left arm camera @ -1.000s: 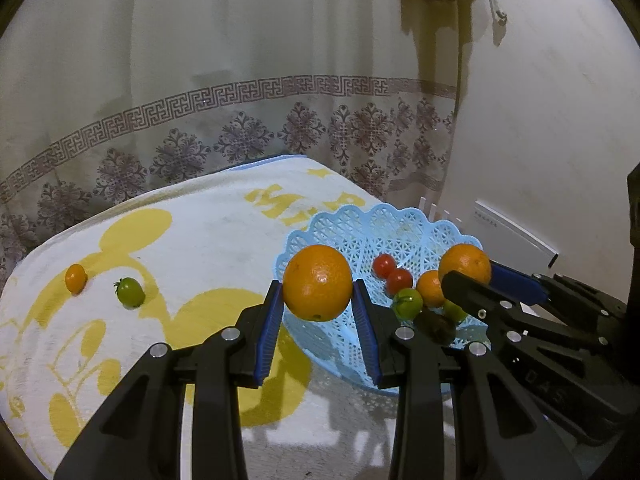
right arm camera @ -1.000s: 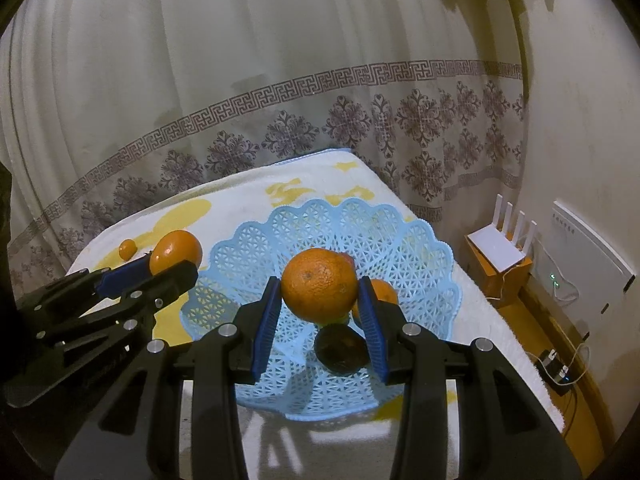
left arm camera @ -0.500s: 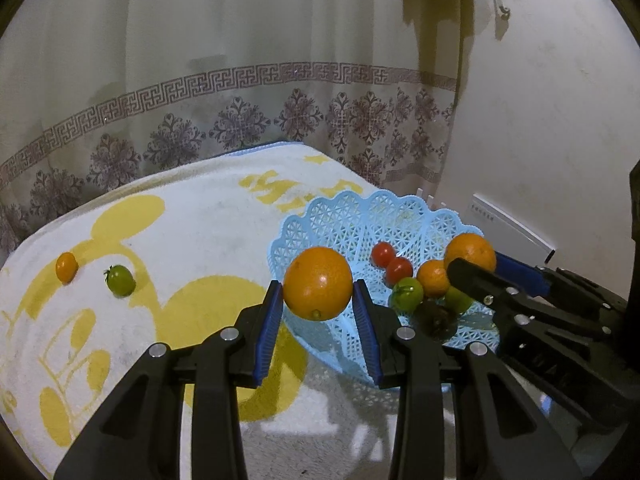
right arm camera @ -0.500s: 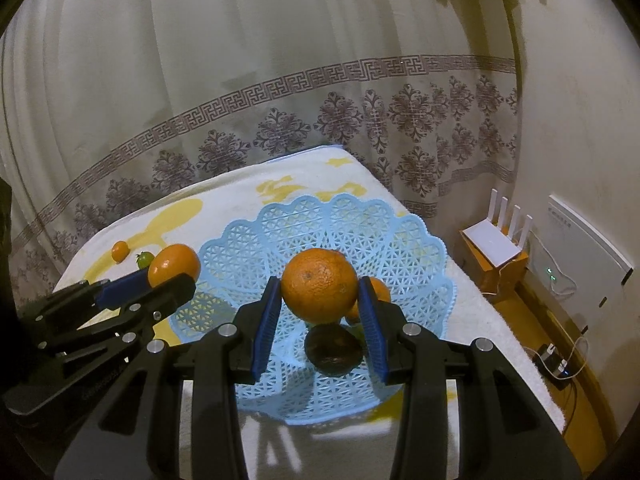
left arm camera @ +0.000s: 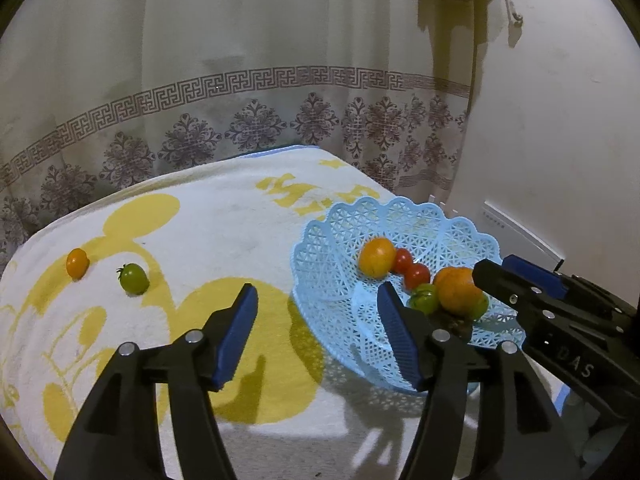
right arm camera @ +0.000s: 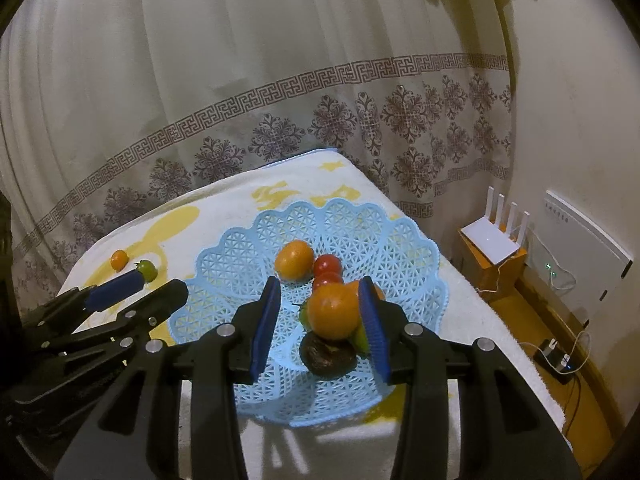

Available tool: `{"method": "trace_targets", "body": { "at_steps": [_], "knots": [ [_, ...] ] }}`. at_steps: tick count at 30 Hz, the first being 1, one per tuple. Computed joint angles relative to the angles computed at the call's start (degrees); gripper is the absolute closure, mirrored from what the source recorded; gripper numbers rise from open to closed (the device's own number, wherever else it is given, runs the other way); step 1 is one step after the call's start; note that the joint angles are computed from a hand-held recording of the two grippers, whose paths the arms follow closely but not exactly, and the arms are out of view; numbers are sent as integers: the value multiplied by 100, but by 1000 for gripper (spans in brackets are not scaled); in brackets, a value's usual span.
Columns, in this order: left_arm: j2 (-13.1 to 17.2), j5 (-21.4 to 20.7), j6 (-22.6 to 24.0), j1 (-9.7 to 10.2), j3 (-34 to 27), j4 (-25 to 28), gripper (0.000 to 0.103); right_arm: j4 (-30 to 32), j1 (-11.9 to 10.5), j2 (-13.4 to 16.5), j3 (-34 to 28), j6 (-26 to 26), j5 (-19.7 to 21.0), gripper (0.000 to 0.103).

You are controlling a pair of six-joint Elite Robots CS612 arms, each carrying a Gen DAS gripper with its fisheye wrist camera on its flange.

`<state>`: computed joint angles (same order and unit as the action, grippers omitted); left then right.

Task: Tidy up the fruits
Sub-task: 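Open the left tool to drop the orange tomato while the right tool releases the orange, then withdraw both open tools from the basket back over the towel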

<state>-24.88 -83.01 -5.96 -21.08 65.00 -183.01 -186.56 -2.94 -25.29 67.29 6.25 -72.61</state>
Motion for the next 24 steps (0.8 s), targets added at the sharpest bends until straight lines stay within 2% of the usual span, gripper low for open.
{"method": "trace_targets", "body": {
  "at_steps": [1, 2, 3, 6, 8, 14, 19, 24],
  "knots": [
    [-2, 8, -25, 3, -3, 19, 38, -3, -1, -2, 5, 12, 1, 58],
    [1, 15, -41, 5, -12, 29, 31, -46, -4, 2, 8, 49, 8, 53],
    [6, 33, -55, 8, -19, 24, 28, -110, -3, -1, 31, 76, -4, 44],
    [13, 106, -53, 8, -22, 3, 23, -219, 3, -3, 50, 67, -42, 42],
    [14, 124, -66, 11, -23, 15, 15, -237, 6, 1, 48, 87, -50, 42],
    [10, 207, -58, 9, -16, 23, 15, -301, 9, 11, 42, 96, -93, 34],
    [-1, 269, -115, 26, -8, 36, 15, -597, 12, 44, 62, 165, -128, 15],
    [-22, 358, -99, 41, 30, 32, 11, -731, 14, 73, 47, 172, -116, 9]
  ]
}}
